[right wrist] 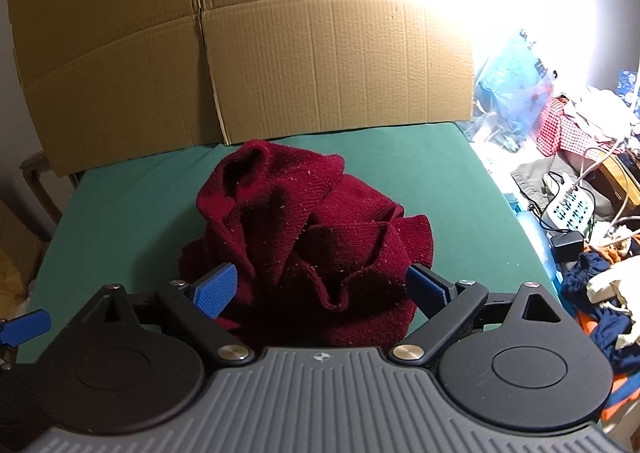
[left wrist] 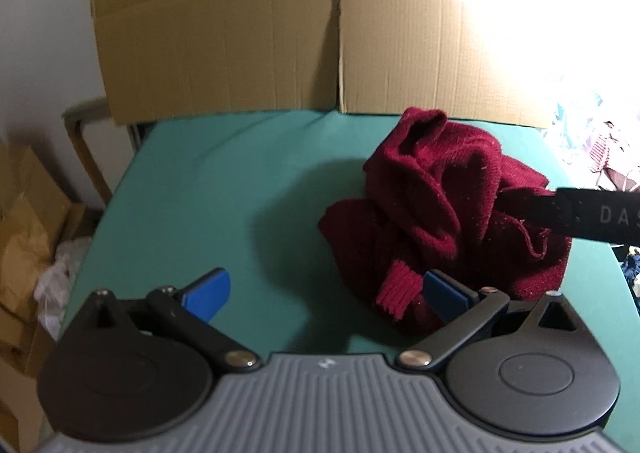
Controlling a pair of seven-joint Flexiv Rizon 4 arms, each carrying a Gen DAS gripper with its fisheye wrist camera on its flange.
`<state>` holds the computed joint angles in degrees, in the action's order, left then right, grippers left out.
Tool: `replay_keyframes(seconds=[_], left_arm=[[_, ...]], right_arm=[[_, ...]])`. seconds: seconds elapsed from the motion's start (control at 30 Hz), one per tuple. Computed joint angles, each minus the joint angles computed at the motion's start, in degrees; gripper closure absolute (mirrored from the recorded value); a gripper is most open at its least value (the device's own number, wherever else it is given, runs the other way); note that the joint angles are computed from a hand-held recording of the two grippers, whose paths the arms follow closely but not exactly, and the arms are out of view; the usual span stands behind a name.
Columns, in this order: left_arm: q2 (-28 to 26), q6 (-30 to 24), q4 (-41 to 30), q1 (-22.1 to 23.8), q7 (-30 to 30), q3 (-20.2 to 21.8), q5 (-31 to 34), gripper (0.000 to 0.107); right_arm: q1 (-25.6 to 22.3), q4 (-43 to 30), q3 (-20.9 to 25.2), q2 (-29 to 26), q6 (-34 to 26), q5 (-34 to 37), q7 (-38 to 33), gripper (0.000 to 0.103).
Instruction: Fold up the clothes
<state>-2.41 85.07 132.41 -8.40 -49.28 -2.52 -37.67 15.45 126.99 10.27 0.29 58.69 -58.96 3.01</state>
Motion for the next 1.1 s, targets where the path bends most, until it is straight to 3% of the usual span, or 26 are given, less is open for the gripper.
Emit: replay_keyframes(seconds=[0.07, 0.2, 0.4, 0.63, 0.7, 0.83, 1.0, 1.1], left_arm=[[-0.24, 0.03, -0.29, 0.09, -5.06, 0.89, 5.14, 0.004], [-0.86, 1.67, -0.30, 0.31, -8.83, 0.65, 8.26, 0.004], [-2.65, 2.84, -0.39, 0.39, -7.90, -1.94, 5.15, 0.004], [-5.12, 3.73, -2.52, -0.07, -13.30, -1.84, 12.26, 0.004], [-6.13, 3.09, -3.93, -0.93, -16.39, -0.46, 16.76, 0.004], [-7.79, 3.11, -5.42, -0.77, -18.56, -0.73, 21.23, 0.004], [-9.30, 2.31, -6.76, 0.42, -20.64, -1.62, 21.24, 0.004], [-10.05, 2.15, -7.54, 1.17, -21.77, -1.94, 20.70, 0.004]], right_arm=[[-0.61, 0.55, -0.51, -0.15, 2.15, 0.39, -1.02, 0.018], [-2.24, 2.16, -1.44, 0.00, 5.91, -1.02, -0.66, 0.019], [-4.78, 3.64, -2.71, -0.22, 10.86, -2.60, -1.58, 0.024], [-6.29, 2.00, -4.18, -2.25, 13.07, -9.76, -3.05, 0.028], [-6.42, 1.22, -4.52, -3.69, 14.71, -9.28, -4.96, 0.032], [-6.13, 0.15, -5.36, -5.68, 17.32, -7.05, -7.52, 0.064], [-5.82, -1.02, -6.49, -7.23, 18.60, -7.39, -8.55, 0.062], [-5.89, -1.60, -7.35, -8.25, 21.54, -6.69, -8.83, 0.047]])
